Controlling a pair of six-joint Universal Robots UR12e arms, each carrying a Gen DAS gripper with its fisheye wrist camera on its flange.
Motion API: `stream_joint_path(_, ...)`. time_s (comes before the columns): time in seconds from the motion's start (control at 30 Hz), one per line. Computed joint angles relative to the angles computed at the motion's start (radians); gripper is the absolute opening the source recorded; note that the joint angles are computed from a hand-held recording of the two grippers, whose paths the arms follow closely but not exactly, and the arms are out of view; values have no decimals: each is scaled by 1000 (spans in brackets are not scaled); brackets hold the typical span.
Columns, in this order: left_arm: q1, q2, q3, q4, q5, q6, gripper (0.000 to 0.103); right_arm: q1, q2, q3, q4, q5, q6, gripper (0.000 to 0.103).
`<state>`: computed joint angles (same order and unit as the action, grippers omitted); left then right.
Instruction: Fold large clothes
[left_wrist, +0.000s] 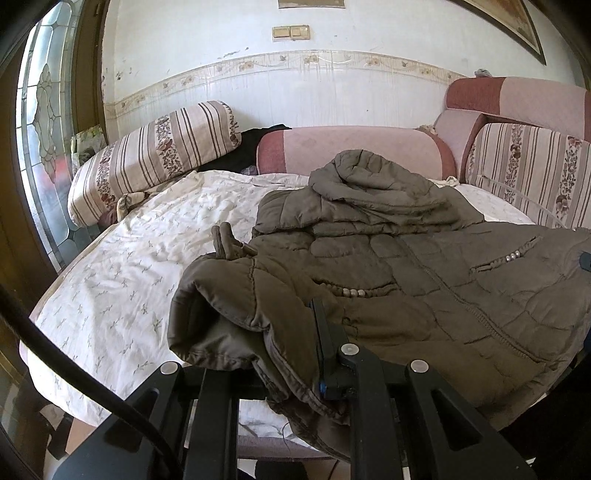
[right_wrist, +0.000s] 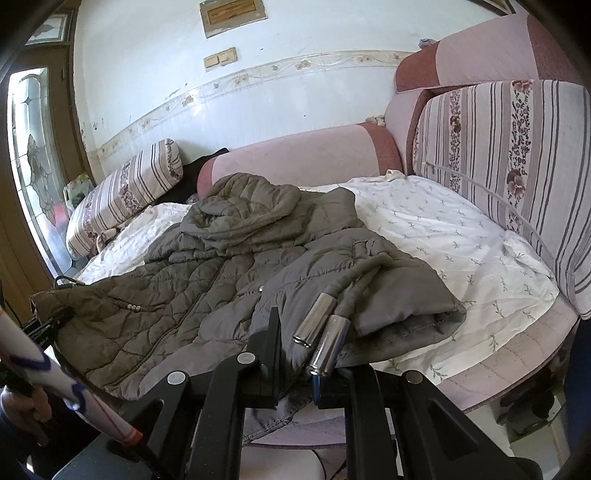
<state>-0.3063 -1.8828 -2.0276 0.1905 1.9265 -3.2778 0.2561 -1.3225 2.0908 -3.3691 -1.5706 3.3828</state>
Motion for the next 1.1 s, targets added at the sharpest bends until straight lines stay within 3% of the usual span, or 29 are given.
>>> stream_joint_path(0.47,-4,8,-8,6,6,0,16,2,-5,9,-5,1,-14,11)
stream_joint_path(1.1,-13,27,-12,25,11,13,17,-41,-41,42,-21,60,-60,11)
